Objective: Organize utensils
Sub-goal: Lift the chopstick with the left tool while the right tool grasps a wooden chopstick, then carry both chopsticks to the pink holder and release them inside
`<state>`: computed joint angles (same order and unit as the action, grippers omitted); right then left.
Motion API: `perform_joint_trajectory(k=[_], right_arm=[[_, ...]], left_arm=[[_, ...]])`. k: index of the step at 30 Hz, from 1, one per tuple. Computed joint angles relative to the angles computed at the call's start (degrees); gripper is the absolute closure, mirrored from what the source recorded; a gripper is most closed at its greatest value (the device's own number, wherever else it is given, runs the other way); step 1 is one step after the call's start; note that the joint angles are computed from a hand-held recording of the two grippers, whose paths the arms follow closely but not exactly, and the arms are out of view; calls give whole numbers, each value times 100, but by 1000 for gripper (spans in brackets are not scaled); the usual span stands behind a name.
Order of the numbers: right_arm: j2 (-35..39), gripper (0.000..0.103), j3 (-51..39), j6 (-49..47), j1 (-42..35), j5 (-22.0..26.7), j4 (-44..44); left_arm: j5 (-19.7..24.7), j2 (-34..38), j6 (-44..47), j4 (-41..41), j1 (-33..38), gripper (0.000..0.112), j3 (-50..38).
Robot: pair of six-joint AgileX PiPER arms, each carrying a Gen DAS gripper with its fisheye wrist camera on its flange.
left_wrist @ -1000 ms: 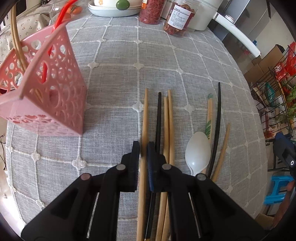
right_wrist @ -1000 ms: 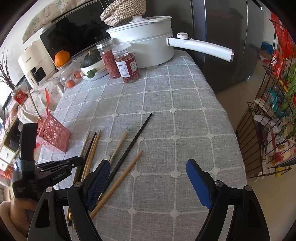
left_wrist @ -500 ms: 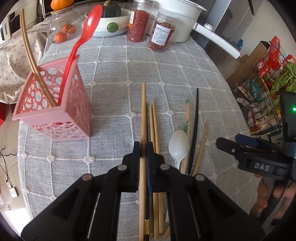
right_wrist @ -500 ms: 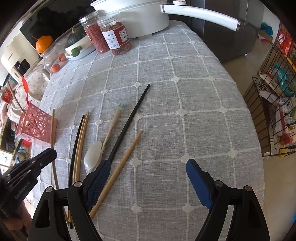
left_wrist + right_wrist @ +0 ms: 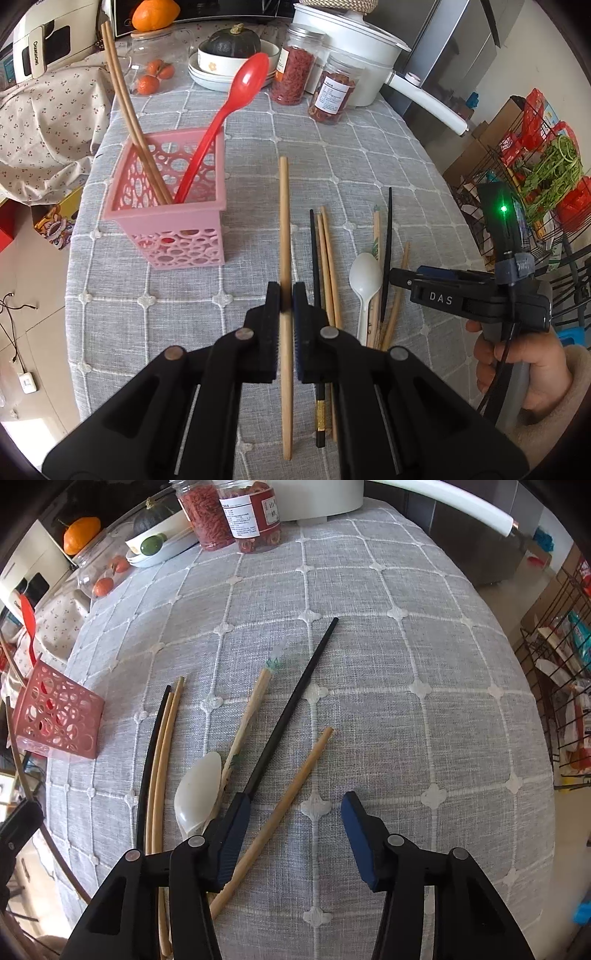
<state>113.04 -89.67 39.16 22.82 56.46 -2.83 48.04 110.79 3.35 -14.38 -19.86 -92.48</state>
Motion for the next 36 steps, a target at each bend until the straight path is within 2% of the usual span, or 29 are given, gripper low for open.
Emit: perform_joint_trajectory(k=[3,6,12,17,21,23,28,36], right_arm=[[-4,70,-6,-52,30,-78,81],[-13,78,30,-12,-20,-86,140],[-131,82,245,-92,-164,-225,305],[24,81,-14,65,136,75,-236],[82,90,-73,200,292,132,-584],[1,96,51,143,177,5,-433],[-435,97,559,-214,-280,-537,334],[-1590,97,1109,-281,-309,-1027,236]], left_arm=[[-8,-37,21,-35,26,105,44],[-22,-80,48,-70,28,105,99],[-55,-111,57,-55,24,105,162],[-83,-89,-50,89,-45,105,150],[-89,-128,-36,113,-70,105,169],[-118,-198,10,71,-42,105,232],[-234,-454,141,-32,14,105,416],[-680,-1153,305,-246,172,105,791]])
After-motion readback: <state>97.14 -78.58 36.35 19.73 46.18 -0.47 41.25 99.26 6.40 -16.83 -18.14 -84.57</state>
